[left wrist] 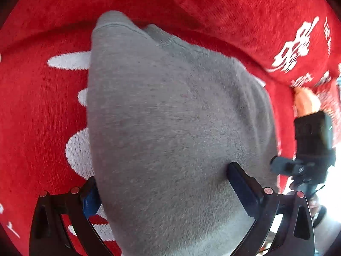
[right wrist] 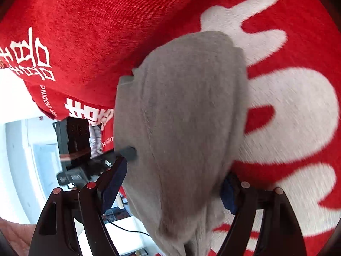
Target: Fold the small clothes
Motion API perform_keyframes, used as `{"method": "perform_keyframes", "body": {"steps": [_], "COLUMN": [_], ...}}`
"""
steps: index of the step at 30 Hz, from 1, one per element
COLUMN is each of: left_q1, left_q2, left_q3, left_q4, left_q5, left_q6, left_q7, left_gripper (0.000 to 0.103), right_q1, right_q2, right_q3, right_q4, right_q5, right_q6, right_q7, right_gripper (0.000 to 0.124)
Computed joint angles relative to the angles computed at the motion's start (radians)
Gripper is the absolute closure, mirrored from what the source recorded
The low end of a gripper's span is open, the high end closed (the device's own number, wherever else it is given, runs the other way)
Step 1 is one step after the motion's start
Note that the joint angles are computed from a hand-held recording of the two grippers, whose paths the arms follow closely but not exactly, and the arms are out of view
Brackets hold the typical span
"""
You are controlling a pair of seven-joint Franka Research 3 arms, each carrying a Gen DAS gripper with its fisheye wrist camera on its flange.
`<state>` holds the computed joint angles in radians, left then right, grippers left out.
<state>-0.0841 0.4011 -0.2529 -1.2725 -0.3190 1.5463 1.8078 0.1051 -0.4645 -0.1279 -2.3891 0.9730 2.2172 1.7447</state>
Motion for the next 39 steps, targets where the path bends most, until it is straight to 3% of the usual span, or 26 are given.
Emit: {"method": "perform_keyframes", "body": {"steps": [3, 5, 7, 10, 18, 22, 26, 29, 32, 33, 35, 36, 39], "left_q1": [0.002, 0.013, 0.031, 0.058, 0.134, 0.185, 0.218, 0.234, 0.236, 0.247, 0.261, 0.265, 0.274], "left_q2": [-0.016, -0.063, -0.098, -0.114, -0.128, -0.154, -0.196, -0.229, -0.251, -0.252, -0.254, -0.253, -0.249], "left_q3": [0.002, 0.006, 0.011, 0.023, 0.056, 0.089, 0.122, 0.147, 0.163, 0.169, 0.177, 0.178, 0.183], "left_q4": [-0.016, -0.074, -0.115, -0.113, -0.031, -0.008, -0.065, -0.152, -0.219, -0.222, -0.207, -0.199, -0.172], "left_q5": [-0.01, -0.028, -0.055, -0.097, -0.163, -0.155, -0.104, -0.064, -0.014, -0.043, -0.071, -0.073, -0.078], "left_q6": [0.01, 0.062, 0.092, 0.081, -0.064, -0.143, -0.153, -0.113, -0.062, -0.063, -0.057, -0.048, 0.0], "left_q7": [-0.022, -0.017, 0.017, 0.054, 0.1, 0.152, 0.206, 0.231, 0.222, 0.216, 0.21, 0.214, 0.213], "left_gripper": [0.004, 0.017, 0.036, 0.053, 0.054, 0.054, 0.054, 0.054, 0.052, 0.051, 0.051, 0.051, 0.051], "right_q1": [-0.001, -0.014, -0.002, 0.015, 0.087, 0.157, 0.247, 0.305, 0.306, 0.287, 0.251, 0.239, 0.191], "right_q2": [-0.02, -0.032, -0.055, -0.083, -0.129, -0.118, -0.088, -0.032, 0.025, 0.037, 0.048, 0.044, 0.027], "right_q3": [0.007, 0.012, 0.0, 0.01, 0.063, 0.109, 0.136, 0.143, 0.155, 0.167, 0.178, 0.18, 0.195], "right_q4": [-0.028, -0.04, -0.071, -0.077, -0.037, -0.008, -0.007, 0.006, 0.025, 0.041, 0.081, 0.096, 0.146], "right_q5": [0.034, -0.004, 0.049, 0.079, 0.106, 0.122, 0.18, 0.231, 0.161, 0.075, -0.082, -0.133, -0.306], "right_q6": [0.042, 0.021, 0.04, 0.082, 0.183, 0.249, 0.319, 0.354, 0.311, 0.267, 0.175, 0.143, 0.03], "right_q7": [0.035, 0.109, 0.099, 0.095, 0.196, 0.26, 0.27, 0.246, 0.298, 0.358, 0.443, 0.463, 0.552], "right_gripper": [0.049, 0.091, 0.093, 0.093, 0.093, 0.093, 0.093, 0.093, 0.089, 0.083, 0.057, 0.054, 0.06]}}
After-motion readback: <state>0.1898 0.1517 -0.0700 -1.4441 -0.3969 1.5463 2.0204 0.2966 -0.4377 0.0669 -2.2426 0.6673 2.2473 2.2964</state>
